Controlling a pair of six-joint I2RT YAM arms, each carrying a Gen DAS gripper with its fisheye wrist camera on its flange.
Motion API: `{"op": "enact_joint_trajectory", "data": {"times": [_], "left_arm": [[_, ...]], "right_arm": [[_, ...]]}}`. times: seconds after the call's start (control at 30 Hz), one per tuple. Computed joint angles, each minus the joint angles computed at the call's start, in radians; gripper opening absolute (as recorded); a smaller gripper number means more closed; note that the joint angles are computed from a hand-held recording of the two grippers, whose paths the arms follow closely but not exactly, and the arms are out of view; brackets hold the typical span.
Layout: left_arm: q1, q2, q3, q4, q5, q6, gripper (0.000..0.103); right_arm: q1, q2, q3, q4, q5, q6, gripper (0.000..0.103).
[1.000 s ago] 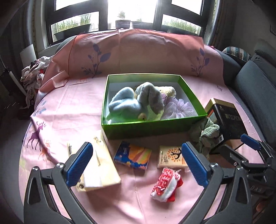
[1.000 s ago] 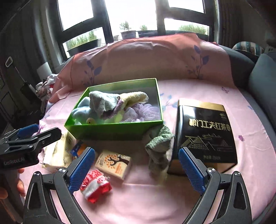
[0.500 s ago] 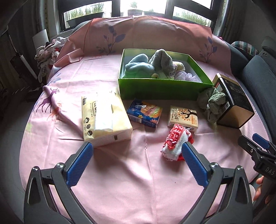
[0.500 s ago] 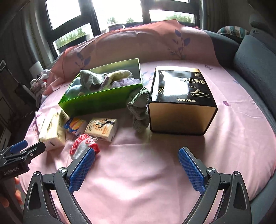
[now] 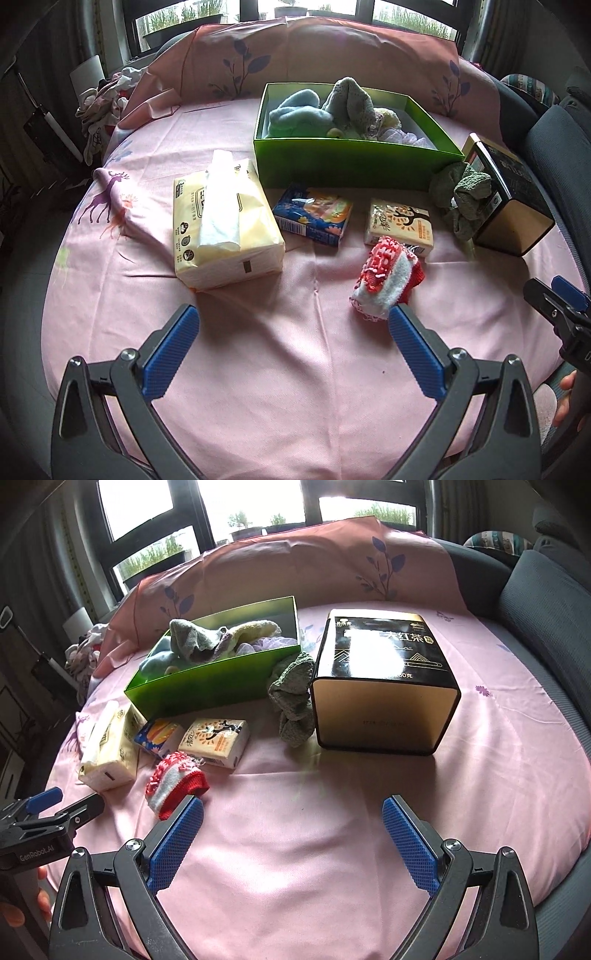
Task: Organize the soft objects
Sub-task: 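Move the left gripper toward the red-white sock on the bed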
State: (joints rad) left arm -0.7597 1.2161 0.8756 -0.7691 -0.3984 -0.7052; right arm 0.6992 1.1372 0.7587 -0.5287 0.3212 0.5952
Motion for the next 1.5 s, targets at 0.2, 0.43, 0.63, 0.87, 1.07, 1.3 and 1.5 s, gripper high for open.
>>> {"op": "enact_joint_trajectory", "data": {"times": [0.2,0.43,0.63,0.87,1.07,1.3,1.5], "left_arm": [[0.003,0.000,0.006,-0.003,-0.005,0.002,0.102],[-0.004,0.016,0.015,-0.009,-0.008,-0.008,0.102],[-0.009,0.019,0.012,-0.004,-0.014,-0.007,0.102],[0.008,0.025,0.002,0.012,0.007,0.002,0.102],[0.017,0.044,0.000,0.030,0.024,0.011,0.102],[0.026,0.064,0.005,0.045,0.033,0.020,0.102],[0.051,0.077,-0.002,0.094,0.082,0.052,0.102]], "right_arm": [[0.000,-0.006,-0.002,0.003,0.020,-0.006,0.098],[-0.009,-0.013,-0.015,0.014,-0.001,-0.010,0.098],[-0.007,0.007,-0.014,0.025,-0.013,-0.011,0.098],[-0.006,0.033,-0.017,0.042,-0.022,-0.014,0.098],[-0.010,0.053,-0.020,0.055,-0.035,-0.019,0.098],[-0.027,0.073,-0.021,0.071,-0.050,-0.026,0.098],[-0.048,0.109,-0.032,0.136,-0.122,-0.077,0.098]]}}
